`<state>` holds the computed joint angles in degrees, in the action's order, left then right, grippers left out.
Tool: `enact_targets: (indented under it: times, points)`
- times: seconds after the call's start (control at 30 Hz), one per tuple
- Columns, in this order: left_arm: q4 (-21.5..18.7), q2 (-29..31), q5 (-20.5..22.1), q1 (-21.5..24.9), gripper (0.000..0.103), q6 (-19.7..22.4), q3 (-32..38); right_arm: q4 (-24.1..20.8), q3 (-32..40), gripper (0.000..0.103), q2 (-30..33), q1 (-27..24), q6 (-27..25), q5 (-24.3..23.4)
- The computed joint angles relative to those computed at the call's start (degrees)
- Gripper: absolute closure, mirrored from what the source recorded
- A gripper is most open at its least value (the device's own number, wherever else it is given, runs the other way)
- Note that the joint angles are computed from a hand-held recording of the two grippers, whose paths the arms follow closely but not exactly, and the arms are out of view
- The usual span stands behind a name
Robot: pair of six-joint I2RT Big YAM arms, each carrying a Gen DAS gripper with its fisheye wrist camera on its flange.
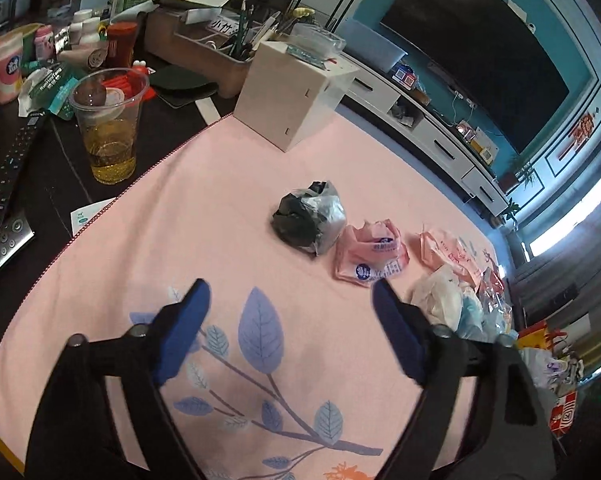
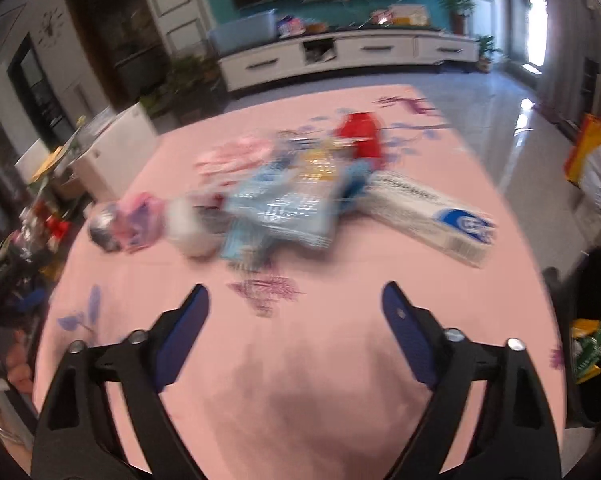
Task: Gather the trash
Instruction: 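Move the left tool to the black bag while the right tool approaches the pink bag, then grasp the black bag in clear plastic with the left tool while the right tool grasps the pink bag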
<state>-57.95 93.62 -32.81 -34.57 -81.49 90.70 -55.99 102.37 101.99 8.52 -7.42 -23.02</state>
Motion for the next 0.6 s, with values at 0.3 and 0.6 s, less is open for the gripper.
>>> enact_targets:
  times: [0.3, 0.6]
  points:
    - [3.57, -2.04, 3.22, 2.62, 0.04, 2.01, -3.98, -5.03, 16.6, 0.027, 9.71, 12.6, 5.94, -1.26]
    - [7.49, -1.88, 4.02, 3.91, 0.032, 4.89, -4.92, -13.68, 33.76, 0.027, 24.67, 16.28, 11.33, 2.91]
